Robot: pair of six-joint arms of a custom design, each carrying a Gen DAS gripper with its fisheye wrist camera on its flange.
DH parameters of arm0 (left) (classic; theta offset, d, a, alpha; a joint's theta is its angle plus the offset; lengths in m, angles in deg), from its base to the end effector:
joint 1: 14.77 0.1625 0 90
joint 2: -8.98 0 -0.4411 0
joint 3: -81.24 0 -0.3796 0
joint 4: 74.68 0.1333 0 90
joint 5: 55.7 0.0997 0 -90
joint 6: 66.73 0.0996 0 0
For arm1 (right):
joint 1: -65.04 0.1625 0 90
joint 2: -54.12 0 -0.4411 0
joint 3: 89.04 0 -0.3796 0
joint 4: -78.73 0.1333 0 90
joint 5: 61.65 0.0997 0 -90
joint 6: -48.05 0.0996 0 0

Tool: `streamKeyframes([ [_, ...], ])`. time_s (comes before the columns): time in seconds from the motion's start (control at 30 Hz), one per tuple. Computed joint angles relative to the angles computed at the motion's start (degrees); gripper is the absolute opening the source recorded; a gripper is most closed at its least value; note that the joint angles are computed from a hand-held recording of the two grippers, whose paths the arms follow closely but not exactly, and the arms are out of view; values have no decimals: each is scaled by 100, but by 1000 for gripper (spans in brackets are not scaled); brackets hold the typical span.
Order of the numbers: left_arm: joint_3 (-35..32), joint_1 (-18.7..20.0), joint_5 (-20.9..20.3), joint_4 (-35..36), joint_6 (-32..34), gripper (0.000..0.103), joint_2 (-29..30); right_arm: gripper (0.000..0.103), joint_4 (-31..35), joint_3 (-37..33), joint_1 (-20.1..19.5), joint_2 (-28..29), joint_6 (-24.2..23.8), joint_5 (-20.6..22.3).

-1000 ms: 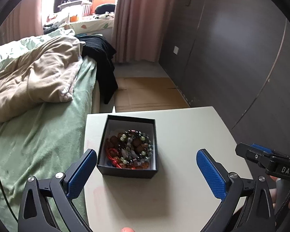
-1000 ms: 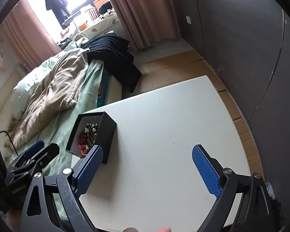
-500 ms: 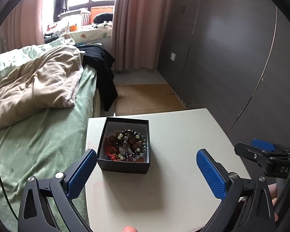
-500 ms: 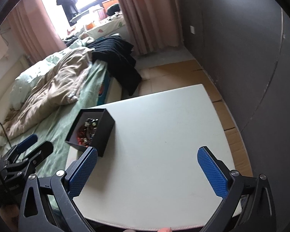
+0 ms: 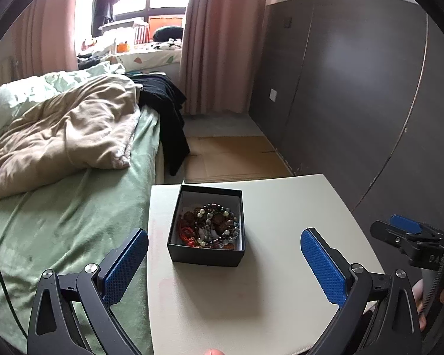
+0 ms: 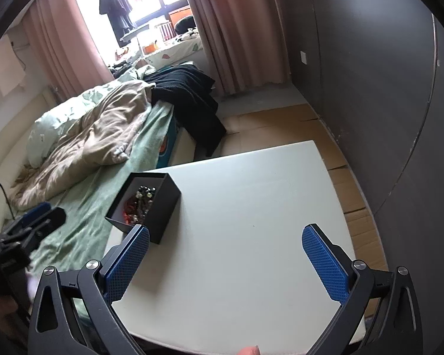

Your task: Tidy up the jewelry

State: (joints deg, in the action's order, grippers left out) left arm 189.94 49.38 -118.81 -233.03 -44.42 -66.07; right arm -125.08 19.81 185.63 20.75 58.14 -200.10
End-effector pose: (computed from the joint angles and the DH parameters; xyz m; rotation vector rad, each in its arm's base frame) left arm -0.0847 -0.5838 0.3621 0.8758 2.4315 -0.8238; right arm 0.3471 -0.4717 0.0477 0.0562 -2.3618 1.1257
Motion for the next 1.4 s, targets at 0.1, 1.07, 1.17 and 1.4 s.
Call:
streamKeyframes([
  [0.1, 42, -50, 77, -33, 66, 103, -35, 103, -207, 73, 0, -16, -89, -22],
  [1.07, 356, -224, 108, -416, 202, 103, -177, 103, -615, 123, 103, 6, -439, 43],
  [1.17, 292, -196, -80, -189, -20, 103, -229, 103, -579, 121, 91, 10, -407, 43],
  [1.4, 282, -202, 0, -223, -28, 103, -221, 103, -539, 131, 58, -5, -380, 46],
])
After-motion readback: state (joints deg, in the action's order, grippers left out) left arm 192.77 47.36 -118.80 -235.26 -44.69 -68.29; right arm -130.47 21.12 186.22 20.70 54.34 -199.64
